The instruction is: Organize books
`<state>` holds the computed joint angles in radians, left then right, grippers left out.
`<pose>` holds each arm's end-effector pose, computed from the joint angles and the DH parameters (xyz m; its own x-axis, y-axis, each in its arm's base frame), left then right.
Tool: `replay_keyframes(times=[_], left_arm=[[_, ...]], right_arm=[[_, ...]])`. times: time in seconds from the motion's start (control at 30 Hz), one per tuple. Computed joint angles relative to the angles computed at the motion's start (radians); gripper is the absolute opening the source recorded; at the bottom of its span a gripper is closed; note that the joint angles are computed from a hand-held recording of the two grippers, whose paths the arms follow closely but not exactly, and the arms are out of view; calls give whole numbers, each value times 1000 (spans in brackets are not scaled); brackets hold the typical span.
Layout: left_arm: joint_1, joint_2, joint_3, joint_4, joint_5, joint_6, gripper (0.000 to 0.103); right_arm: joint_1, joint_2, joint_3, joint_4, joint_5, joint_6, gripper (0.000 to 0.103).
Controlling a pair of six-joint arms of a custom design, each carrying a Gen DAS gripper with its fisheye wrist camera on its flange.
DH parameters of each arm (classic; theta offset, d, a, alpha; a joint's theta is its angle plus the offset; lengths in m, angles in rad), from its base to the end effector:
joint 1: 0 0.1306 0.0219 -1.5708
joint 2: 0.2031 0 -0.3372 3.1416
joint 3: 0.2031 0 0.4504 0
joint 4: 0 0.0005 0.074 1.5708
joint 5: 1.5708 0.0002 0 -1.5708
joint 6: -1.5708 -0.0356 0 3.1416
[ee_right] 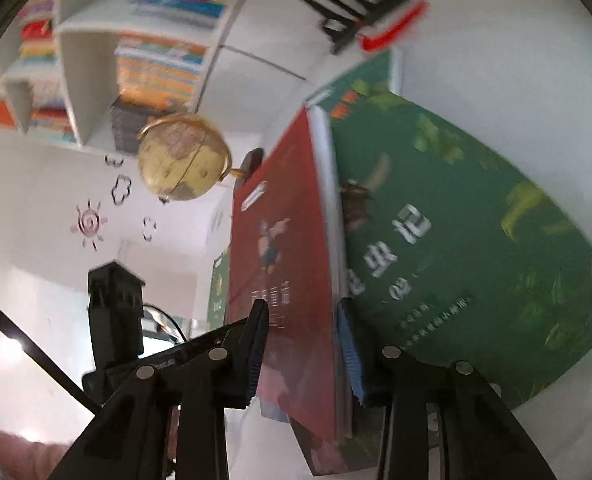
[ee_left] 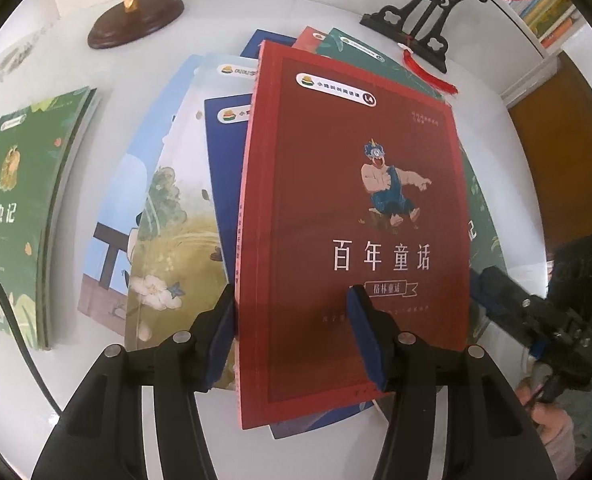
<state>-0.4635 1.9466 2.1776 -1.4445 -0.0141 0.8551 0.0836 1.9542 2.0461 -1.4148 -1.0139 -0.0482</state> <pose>0.6109 -0.3053 0.4132 -0.8839 -0.4018 -0.2394 -0.3419 0.9044 -0.2553 0.6747 0.0864 0.3628 -0.9771 -0.0563 -0.2054 -0.2049 0.5126 0.8338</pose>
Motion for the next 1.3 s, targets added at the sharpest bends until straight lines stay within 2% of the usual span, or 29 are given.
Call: replay_keyframes(times=[0.03, 0.17, 0.3, 0.4, 0.5, 0.6, 0.7, 0.8, 0.9, 0.97, 1.0, 1.07, 1.13, 1.2, 1.3], left_arm=[[1, -2, -3, -2, 1, 0, 52], [0, -17, -17, -10, -23, -14, 50], [9, -69, -93, 27, -20, -2, 47], [14, -82, -113, 20, -28, 16, 47], [28, -113, -161, 55, 11, 30, 47], [28, -110, -157, 53, 13, 25, 47], [33, -123, -180, 74, 26, 22, 47], [45, -142, -215, 106, 65, 36, 47], [46, -131, -193, 74, 49, 13, 48], [55, -145, -210, 75, 50, 14, 48], [61, -158, -230, 90, 67, 24, 47], [67, -176, -256, 105, 76, 41, 46], [68, -175, -252, 90, 62, 35, 46], [73, -188, -267, 102, 76, 36, 40], [86, -243, -336, 184, 122, 55, 39]], right_arm=[[-1, 4, 0, -5, -4, -1, 36], [13, 16, 40, -83, 60, 113, 36], [29, 22, 53, -86, 82, 104, 36], [47, 25, 64, -78, 101, 85, 36], [61, 40, 94, -94, 117, 83, 36], [63, 56, 129, -128, 140, 88, 40], [61, 47, 119, -123, 163, 97, 40], [59, 27, 78, -77, 128, 59, 44], [64, 33, 83, -80, 91, 45, 47], [66, 65, 143, -178, 46, 127, 45], [66, 62, 147, -198, 7, 173, 38], [77, 52, 164, -247, -41, 270, 33], [102, 25, 151, -213, 62, 281, 30], [127, 21, 148, -200, 166, 267, 13], [141, -17, 97, -131, 272, 215, 10]])
